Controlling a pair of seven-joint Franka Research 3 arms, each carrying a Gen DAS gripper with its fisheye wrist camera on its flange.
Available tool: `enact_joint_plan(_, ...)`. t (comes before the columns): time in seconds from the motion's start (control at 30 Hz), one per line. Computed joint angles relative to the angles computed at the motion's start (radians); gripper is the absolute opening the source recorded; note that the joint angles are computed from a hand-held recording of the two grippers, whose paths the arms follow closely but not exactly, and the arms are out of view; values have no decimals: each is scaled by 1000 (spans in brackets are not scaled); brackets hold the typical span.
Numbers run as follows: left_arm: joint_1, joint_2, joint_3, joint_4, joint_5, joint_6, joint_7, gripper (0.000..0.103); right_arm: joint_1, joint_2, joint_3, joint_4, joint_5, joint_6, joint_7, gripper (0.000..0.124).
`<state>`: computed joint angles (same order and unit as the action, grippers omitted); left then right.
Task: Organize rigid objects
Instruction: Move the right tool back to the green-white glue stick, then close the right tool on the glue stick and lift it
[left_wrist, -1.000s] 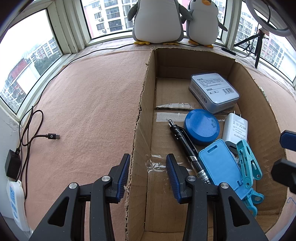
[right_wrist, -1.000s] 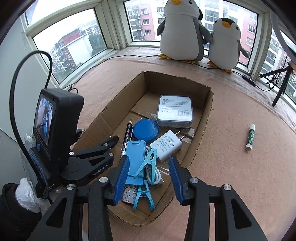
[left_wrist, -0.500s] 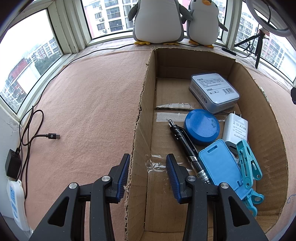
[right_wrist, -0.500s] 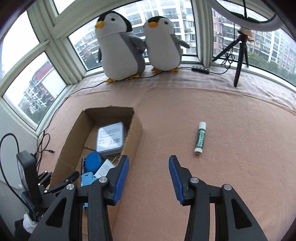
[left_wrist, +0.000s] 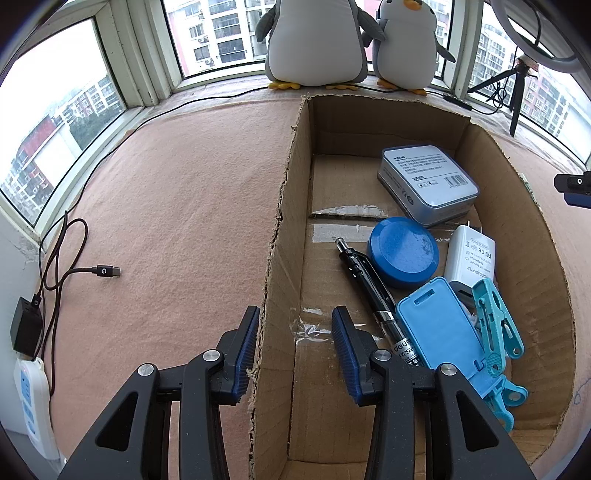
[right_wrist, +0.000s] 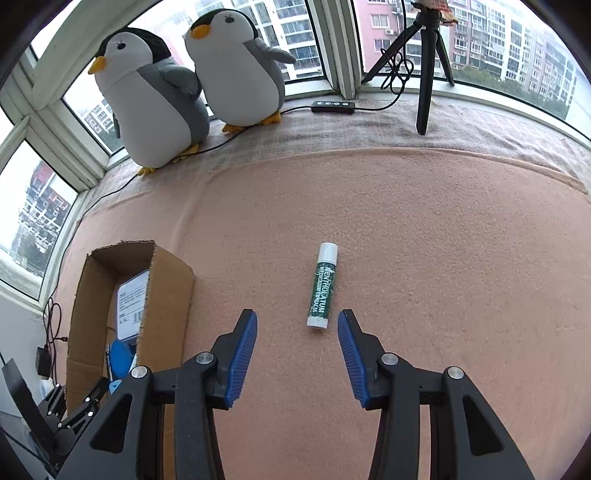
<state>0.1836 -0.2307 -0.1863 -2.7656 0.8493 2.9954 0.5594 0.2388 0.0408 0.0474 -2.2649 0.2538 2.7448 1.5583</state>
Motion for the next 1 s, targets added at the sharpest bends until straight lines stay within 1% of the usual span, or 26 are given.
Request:
enact_joint_plan(0.27, 0, 0, 0, 0, 6, -1, -4, 43, 7, 103, -17, 102, -77, -58, 77, 41)
enact_joint_plan(0.43, 0, 0, 1, 0, 8, -1, -5, 43, 23, 141, -30, 136, -146, -68, 127, 40)
enact_joint_plan(0.63, 0, 1, 2, 1, 10, 0, -6, 43, 34, 163, -40, 153, -193, -83, 168, 34)
enact_joint_plan(0.7, 0, 1, 1, 1, 10, -1, -7, 43, 35, 168, -41, 155, -202, -85, 175, 27)
enact_joint_plan(0.83, 0, 1, 2, 1, 11, -1, -7, 43, 42, 168, -50, 152, -241, -81, 197, 20)
enact_joint_plan(0.9, 0, 1, 1, 1, 12, -1, -10, 43, 39, 165, -47, 150, -243, -84, 193, 14)
enact_joint_plan(1.0, 0, 1, 1, 1, 14, -1, -11, 43, 33, 154, -45, 136, -237, -81, 186, 14)
